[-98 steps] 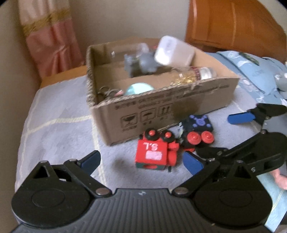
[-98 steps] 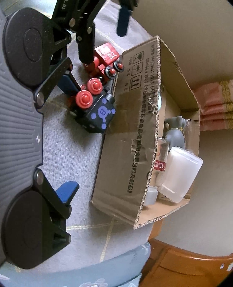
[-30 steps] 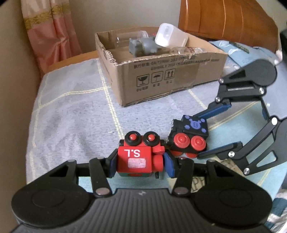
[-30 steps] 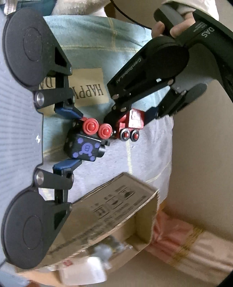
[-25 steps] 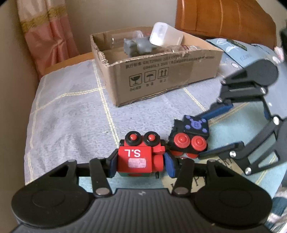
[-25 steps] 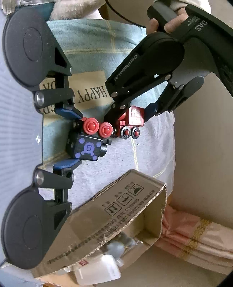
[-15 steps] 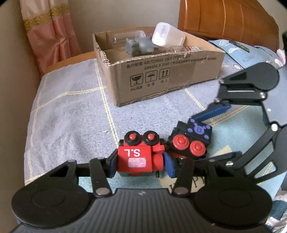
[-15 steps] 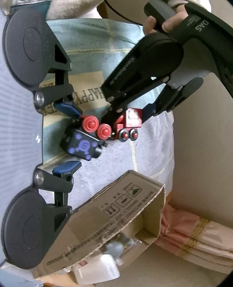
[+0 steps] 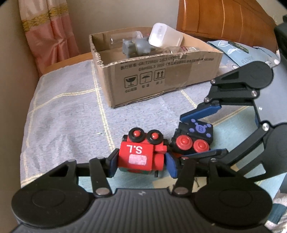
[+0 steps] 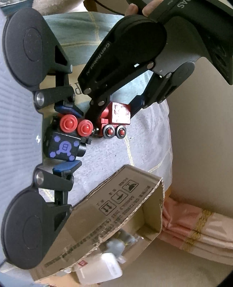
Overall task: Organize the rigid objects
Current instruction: 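Grasp the red block with left tool while right tool grasps the black wheeled cube, then lift the red block with left tool while right tool lifts the black cube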
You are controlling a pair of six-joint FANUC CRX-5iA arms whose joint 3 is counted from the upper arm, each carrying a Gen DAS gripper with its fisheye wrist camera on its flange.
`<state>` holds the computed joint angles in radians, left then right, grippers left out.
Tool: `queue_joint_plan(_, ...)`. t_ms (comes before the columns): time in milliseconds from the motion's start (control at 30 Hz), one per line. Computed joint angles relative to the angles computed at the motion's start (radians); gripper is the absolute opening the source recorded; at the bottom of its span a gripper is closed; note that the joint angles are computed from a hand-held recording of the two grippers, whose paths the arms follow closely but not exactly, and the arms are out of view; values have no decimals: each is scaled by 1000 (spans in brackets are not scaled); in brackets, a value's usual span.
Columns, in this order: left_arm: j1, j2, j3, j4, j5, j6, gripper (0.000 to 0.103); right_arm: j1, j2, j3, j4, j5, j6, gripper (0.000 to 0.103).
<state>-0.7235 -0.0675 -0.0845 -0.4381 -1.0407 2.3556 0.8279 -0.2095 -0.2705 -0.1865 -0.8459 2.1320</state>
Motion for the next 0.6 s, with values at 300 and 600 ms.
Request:
queue_joint_plan(300,-4,17,32,-45,-65,108,52,-17,-70,-65,71,-19,-95,56)
queue_joint_plan(600,-19,26,46,-60,-96,134,52,-105,-91,-103,133,12,-216,63)
